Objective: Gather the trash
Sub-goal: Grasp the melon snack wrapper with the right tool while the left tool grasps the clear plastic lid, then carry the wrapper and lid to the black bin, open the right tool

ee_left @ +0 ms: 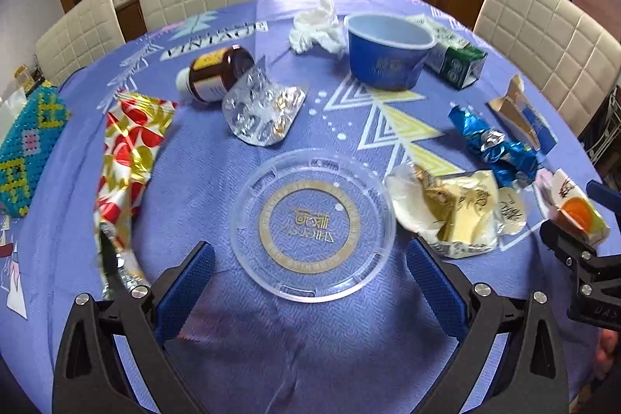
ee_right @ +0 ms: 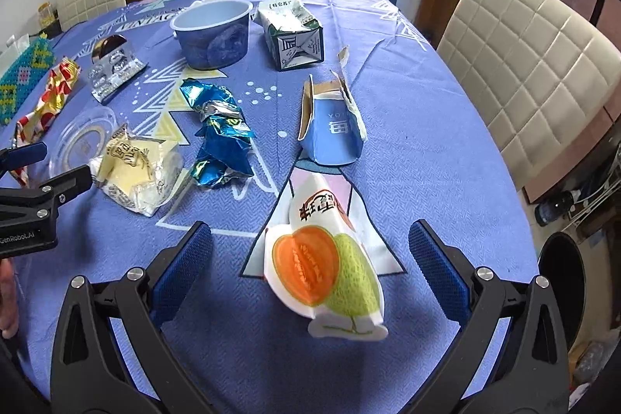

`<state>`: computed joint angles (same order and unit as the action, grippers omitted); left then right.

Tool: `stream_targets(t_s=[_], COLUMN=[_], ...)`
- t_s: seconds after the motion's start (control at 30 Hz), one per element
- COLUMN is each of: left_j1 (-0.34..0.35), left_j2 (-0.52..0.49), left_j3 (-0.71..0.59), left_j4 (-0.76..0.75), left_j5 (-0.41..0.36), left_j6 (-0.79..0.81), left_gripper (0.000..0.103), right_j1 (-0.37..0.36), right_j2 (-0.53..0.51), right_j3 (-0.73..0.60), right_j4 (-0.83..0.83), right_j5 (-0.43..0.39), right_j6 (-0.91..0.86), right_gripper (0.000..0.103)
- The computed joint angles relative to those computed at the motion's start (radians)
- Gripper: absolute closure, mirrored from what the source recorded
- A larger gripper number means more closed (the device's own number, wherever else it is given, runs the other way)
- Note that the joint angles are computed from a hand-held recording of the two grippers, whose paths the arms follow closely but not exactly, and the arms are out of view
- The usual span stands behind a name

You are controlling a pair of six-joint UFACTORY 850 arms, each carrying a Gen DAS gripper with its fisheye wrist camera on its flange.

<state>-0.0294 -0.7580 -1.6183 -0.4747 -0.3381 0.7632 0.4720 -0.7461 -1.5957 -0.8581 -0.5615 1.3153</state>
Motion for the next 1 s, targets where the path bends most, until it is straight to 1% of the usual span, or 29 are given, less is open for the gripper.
stream_targets(t_s=[0.03, 0.07, 0.13, 0.2, 0.3, 0.33, 0.37, 0.4, 0.43, 0.47, 0.5, 0.53, 0.6, 0.63, 0.77, 0.87, 1.0], left_j1=[0.0, 0.003, 0.006, 0.007, 0.008, 0.008, 0.009, 0.009, 0.009, 0.01, 0.011, 0.011, 0.012, 0.013, 0.017, 0.021, 0.011], left_j2=[-0.012, -0.02, -0.036, -0.047, -0.058, -0.058, -0.06, -0.06, -0.06, -0.06, -0.062, -0.061, -0.057, -0.052, -0.046, -0.031, 0.036], left_j3=[-0.013, -0.024, -0.048, -0.067, -0.081, -0.081, -0.081, -0.08, -0.08, -0.08, -0.082, -0.081, -0.074, -0.068, -0.065, -0.048, 0.031], left_j4=[0.018, -0.006, -0.006, -0.007, -0.031, -0.045, -0.065, -0.073, -0.081, -0.087, -0.098, -0.104, -0.117, -0.125, -0.116, -0.143, -0.231], left_j5=[-0.009, -0.02, -0.035, -0.046, -0.051, -0.049, -0.045, -0.043, -0.042, -0.044, -0.046, -0.046, -0.042, -0.035, -0.045, -0.046, 0.031], left_j6=[-0.018, -0.002, -0.003, 0.006, 0.041, 0.059, 0.082, 0.091, 0.1, 0.108, 0.119, 0.126, 0.14, 0.145, 0.124, 0.136, 0.234], left_gripper=[0.006, 0.006, 0.006, 0.006, 0.006, 0.006, 0.006, 0.006, 0.006, 0.007, 0.007, 0.007, 0.01, 0.017, 0.018, 0.018, 0.018], right_j1=[-0.003, -0.007, -0.014, -0.024, -0.039, -0.039, -0.036, -0.036, -0.034, -0.033, -0.033, -0.031, -0.027, -0.025, -0.015, -0.008, -0.012], right_j2=[-0.005, -0.01, -0.014, -0.004, 0.014, 0.02, 0.02, 0.024, 0.027, 0.031, 0.033, 0.034, 0.032, 0.033, 0.045, 0.062, 0.095], right_j3=[-0.007, -0.012, -0.016, 0.003, 0.034, 0.044, 0.043, 0.048, 0.052, 0.055, 0.056, 0.056, 0.051, 0.053, 0.061, 0.074, 0.111], right_j4=[0.017, 0.033, 0.065, 0.086, 0.122, 0.097, 0.079, 0.071, 0.053, 0.038, 0.035, 0.032, 0.02, 0.008, -0.04, -0.1, -0.147], right_j5=[-0.001, 0.0, 0.01, 0.046, 0.1, 0.104, 0.095, 0.102, 0.103, 0.105, 0.106, 0.105, 0.088, 0.088, 0.079, 0.07, 0.088], right_j6=[-0.019, -0.036, -0.067, -0.079, -0.088, -0.059, -0.044, -0.038, -0.023, -0.009, -0.007, -0.005, -0.001, 0.008, 0.04, 0.084, 0.14], right_gripper=[0.003, 0.003, 0.003, 0.003, 0.006, 0.008, 0.013, 0.016, 0.024, 0.035, 0.041, 0.054, 0.06, 0.062, 0.063, 0.063, 0.063])
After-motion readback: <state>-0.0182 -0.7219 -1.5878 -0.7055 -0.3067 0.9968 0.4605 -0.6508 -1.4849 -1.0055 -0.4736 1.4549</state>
